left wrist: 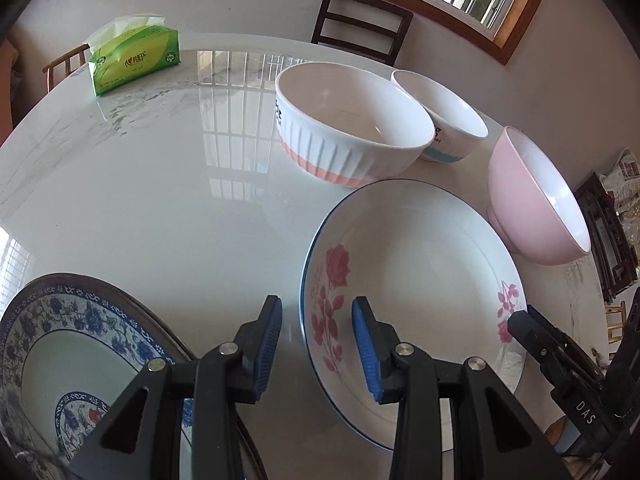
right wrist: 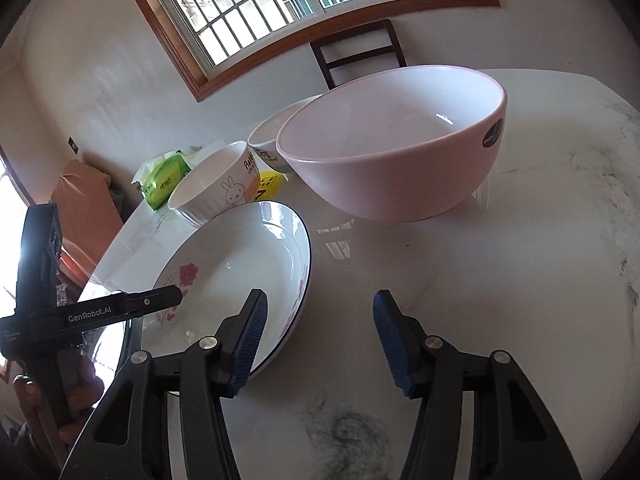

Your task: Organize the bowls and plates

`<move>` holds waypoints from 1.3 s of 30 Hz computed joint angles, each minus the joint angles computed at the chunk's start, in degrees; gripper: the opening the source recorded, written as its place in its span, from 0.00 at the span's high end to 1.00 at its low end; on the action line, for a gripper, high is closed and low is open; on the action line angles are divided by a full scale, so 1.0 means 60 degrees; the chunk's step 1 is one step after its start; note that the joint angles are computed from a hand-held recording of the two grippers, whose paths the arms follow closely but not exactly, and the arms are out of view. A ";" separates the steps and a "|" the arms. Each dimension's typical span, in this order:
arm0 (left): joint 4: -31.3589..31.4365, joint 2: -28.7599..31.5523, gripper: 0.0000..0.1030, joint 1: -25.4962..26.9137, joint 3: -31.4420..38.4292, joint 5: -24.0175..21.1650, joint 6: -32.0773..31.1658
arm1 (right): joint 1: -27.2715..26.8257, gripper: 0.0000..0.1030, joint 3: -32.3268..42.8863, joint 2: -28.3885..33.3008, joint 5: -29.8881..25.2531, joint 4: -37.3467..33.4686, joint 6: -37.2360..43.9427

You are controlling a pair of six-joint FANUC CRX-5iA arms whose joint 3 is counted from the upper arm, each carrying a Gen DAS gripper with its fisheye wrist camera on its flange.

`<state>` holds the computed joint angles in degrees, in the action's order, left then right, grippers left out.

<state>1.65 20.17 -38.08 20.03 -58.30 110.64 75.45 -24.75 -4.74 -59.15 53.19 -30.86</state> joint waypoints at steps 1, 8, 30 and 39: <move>-0.0145 0.0066 0.64 -0.0068 0.0129 -0.0097 0.0010 | -0.0043 0.57 0.0145 0.0081 0.0007 -0.0199 0.0263; -0.0356 0.0247 0.68 -0.0254 0.0388 -0.0164 0.0042 | -0.0231 0.68 0.0950 0.0585 -0.0302 -0.1133 0.1834; 0.0033 -0.0753 0.78 -0.0579 -0.0945 0.0105 0.0669 | 0.0627 0.86 0.0486 0.0164 -0.0820 -0.0865 0.1205; -0.0286 -0.1149 0.79 -0.0990 -0.1218 0.0149 0.1066 | 0.1294 0.87 0.0387 0.0010 -0.1421 -0.0808 0.0606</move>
